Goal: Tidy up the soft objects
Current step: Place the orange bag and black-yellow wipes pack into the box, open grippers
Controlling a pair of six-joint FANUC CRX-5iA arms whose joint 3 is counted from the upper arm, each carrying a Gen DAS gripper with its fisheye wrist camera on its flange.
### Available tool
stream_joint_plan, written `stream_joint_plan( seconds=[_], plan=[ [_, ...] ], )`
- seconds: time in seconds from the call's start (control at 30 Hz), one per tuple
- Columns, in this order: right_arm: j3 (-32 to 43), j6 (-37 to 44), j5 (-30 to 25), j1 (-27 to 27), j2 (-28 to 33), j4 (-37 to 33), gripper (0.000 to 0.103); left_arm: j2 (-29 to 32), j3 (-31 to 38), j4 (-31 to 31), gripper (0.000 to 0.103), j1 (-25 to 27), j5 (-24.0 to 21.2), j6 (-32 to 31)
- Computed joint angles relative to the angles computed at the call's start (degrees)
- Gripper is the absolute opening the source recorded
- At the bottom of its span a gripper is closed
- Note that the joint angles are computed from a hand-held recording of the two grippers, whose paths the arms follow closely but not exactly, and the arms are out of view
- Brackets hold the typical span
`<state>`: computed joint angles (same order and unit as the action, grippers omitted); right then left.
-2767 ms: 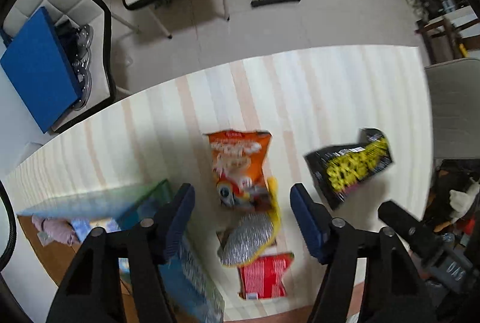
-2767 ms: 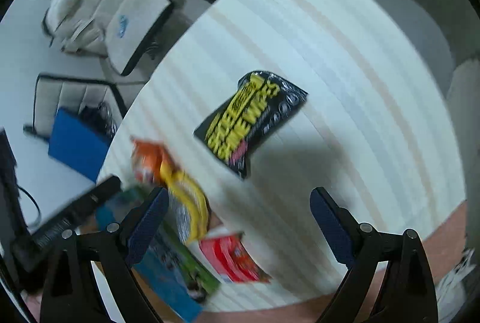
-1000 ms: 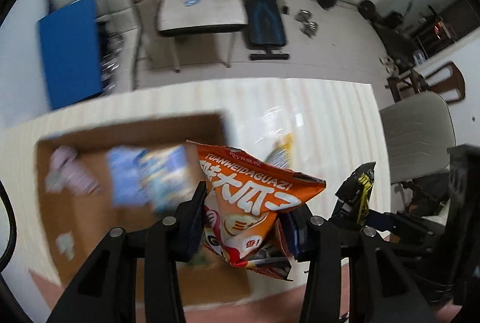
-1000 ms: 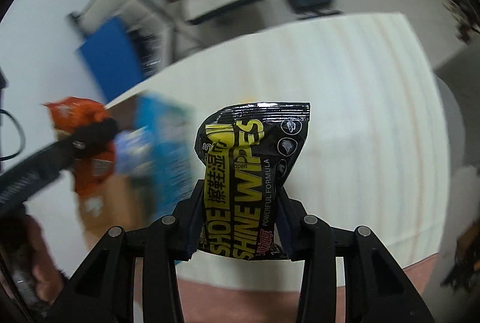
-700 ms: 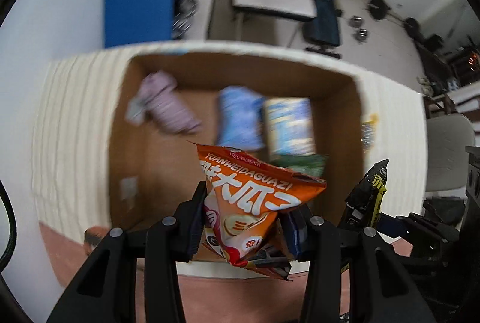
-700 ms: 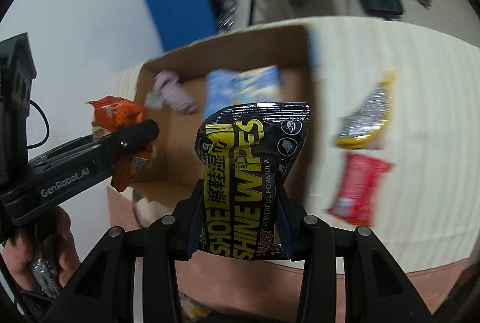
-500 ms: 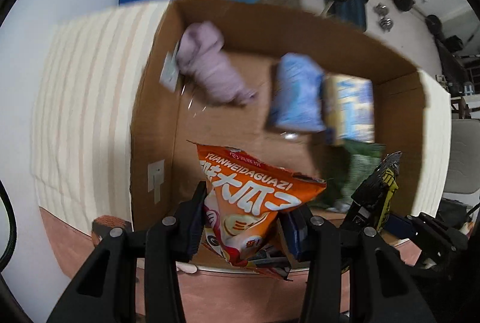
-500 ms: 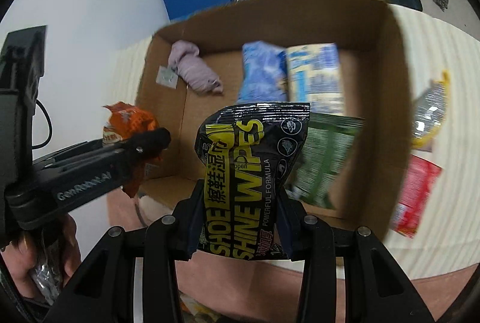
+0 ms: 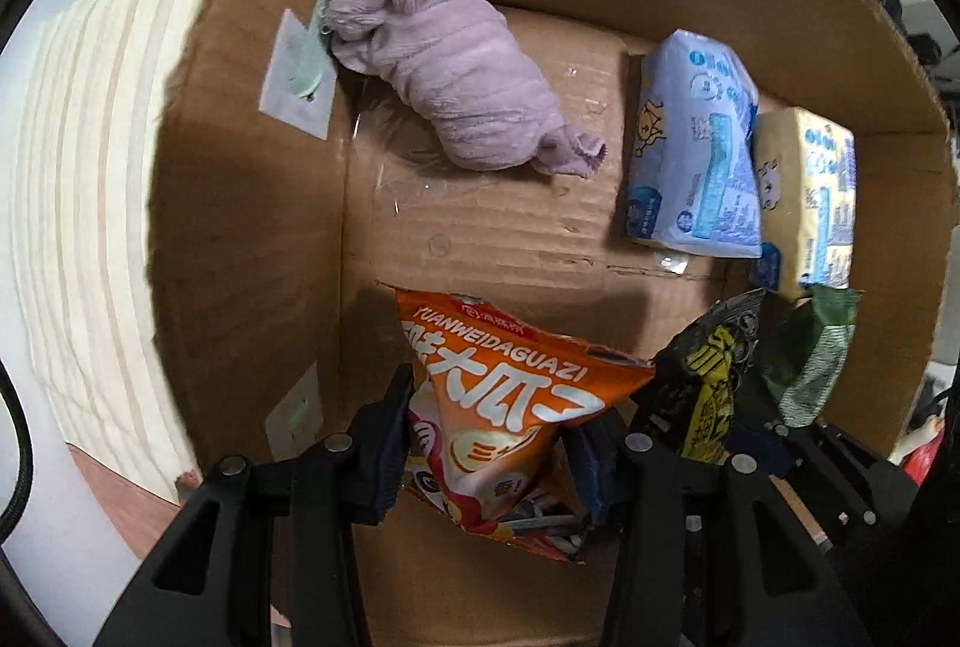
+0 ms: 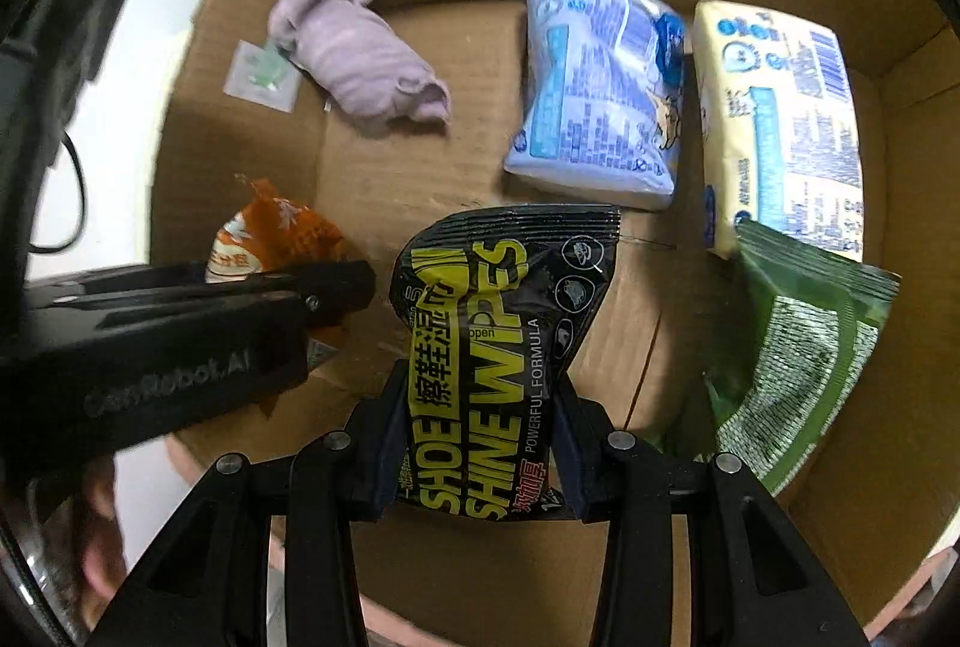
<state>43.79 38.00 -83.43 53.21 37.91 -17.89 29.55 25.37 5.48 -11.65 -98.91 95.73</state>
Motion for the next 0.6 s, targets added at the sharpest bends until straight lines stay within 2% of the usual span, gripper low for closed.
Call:
stream_joint_plan(
  seconds=[0.23,0.3,0.37,0.47,0.6],
  plan=[
    [2.31,0.31,-1.86,-0.45,2.62,-0.28,0.049,1.27,-0.85,1.50,0.045,-0.23,-2.39,0.31],
    [4.06,0.55,-2.27,-0.53,4.10,-0.41,0.055,1.06,-1.25,1.96,0.048,0.33,-2.56,0.13],
    [5.01,0.40,-2.20,-0.81,4.58,-0.76,0.066,0.58,-1.67,2.48,0.050,0.62,-2.47,0.08],
    [5.42,0.16,-3.23,-0.92,4.06,0.26,0.073,-0.49,-1.86,2.15,0.055,0.50,-2.35,-0.27],
    [7.55,-0.94,-6.67,-0.52,4.33,2.83,0.081,-2.64,-1.76,0.12,0.095,-0.99,-1.86,0.36]
  ],
)
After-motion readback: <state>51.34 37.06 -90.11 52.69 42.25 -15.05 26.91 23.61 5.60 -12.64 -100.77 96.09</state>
